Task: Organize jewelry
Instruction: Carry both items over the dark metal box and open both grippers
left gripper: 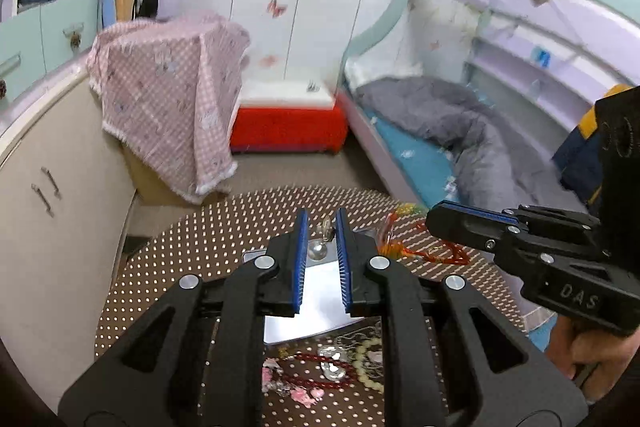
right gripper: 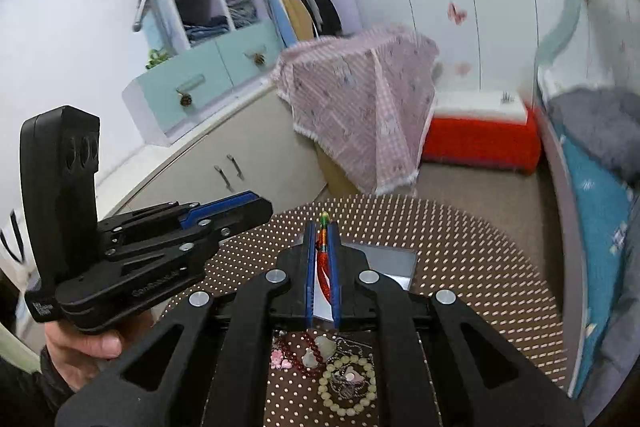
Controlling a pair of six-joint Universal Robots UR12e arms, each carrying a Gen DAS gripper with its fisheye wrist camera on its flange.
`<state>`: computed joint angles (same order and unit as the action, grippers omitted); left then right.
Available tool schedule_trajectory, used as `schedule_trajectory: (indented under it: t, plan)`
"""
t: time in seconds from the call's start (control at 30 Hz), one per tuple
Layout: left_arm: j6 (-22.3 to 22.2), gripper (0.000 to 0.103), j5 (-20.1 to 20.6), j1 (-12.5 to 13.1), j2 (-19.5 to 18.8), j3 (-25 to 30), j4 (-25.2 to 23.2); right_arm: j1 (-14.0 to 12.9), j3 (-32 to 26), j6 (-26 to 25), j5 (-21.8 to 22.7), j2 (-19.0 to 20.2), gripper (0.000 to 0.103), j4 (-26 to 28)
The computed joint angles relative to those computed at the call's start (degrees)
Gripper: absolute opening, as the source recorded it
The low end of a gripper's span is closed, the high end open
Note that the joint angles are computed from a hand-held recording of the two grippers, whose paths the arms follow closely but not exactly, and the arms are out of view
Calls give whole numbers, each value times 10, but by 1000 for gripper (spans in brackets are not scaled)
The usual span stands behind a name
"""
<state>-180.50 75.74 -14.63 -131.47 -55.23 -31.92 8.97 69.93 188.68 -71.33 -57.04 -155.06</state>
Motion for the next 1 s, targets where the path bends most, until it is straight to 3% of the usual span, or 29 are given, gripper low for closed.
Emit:
schedule_trajectory:
  t: [0.03,0.1,0.13,0.17,0.2,0.23,0.3,0.63,1.0]
  plan:
    - [-6,21,7,0,-5,10,-17,-1,-4,4,-1,3,8,8]
    - [-25,96,22,0,-11,19,-30,-5,-13,20,4,11,10,18]
    - [-39,97,26,1,-9,9,-4,-7,-13,30,5,12,20,20]
    - [-43,97,31,1,-6,2,10,-7,-12,38,-2,12,42,17]
    - [-43,97,39,2,-4,-2,11,-5,-9,46,-24,10,52,12]
    - [-47,97,45,3,-1,-4,10,-5,-4,49,-32,8,78,4]
    - [-54,97,66,3,5,-12,7,-6,9,62,-45,2,96,-24]
    - [-79,97,118,15,70,-123,99,-1,62,76,-105,-36,96,-74]
    - [-67,97,143,16,114,-206,143,14,109,61,-136,-69,96,-99]
